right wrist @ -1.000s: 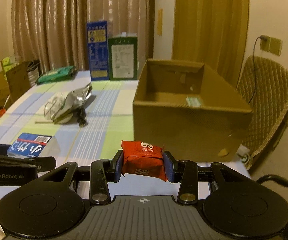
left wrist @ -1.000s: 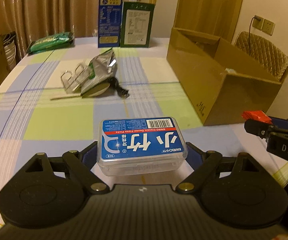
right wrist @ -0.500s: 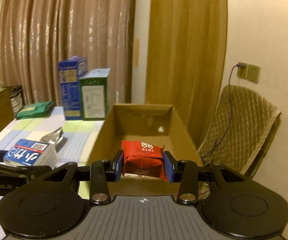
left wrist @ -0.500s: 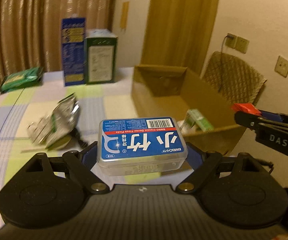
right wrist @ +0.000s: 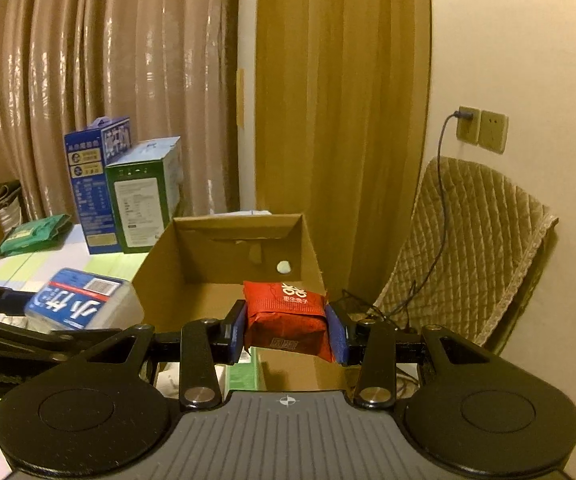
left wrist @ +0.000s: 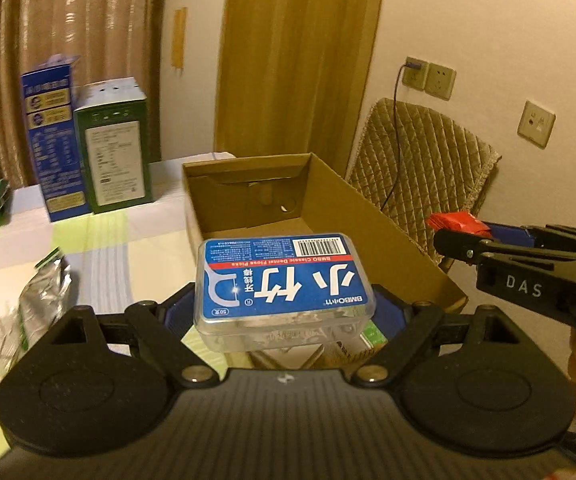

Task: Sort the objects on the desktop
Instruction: 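Carry the red packet and floss box into the cardboard box and release both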

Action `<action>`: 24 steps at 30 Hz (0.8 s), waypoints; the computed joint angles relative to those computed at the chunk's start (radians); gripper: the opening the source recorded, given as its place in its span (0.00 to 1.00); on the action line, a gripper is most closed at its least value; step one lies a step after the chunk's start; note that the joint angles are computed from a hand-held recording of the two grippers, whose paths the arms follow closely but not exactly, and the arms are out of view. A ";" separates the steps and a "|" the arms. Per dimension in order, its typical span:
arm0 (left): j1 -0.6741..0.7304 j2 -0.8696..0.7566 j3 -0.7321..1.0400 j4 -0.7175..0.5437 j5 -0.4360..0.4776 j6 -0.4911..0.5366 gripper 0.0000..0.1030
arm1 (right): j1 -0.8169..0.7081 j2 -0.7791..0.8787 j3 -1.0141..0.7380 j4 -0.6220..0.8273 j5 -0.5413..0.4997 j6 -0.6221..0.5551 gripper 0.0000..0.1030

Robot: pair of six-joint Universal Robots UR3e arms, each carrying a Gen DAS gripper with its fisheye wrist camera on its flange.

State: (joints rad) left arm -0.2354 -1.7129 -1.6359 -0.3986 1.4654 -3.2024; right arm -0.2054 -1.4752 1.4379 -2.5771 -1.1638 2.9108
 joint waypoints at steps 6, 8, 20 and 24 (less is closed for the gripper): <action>-0.023 -0.123 0.117 -0.008 -0.003 0.020 0.84 | -0.010 0.050 -0.050 0.007 -0.006 0.018 0.38; -0.027 -0.161 0.171 -0.038 -0.008 0.027 0.84 | -0.012 0.057 -0.055 0.010 -0.006 0.019 0.38; 0.036 -0.043 0.040 -0.007 -0.016 0.057 0.85 | 0.006 0.075 -0.077 0.051 0.022 0.020 0.38; 0.083 0.034 -0.046 0.004 -0.037 0.052 0.85 | 0.030 0.109 -0.131 0.084 0.039 0.031 0.38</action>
State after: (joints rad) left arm -0.1521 -1.6787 -1.6819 -0.3950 1.4289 -3.1505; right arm -0.1755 -1.3661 1.3068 -2.4933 -1.1246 2.9417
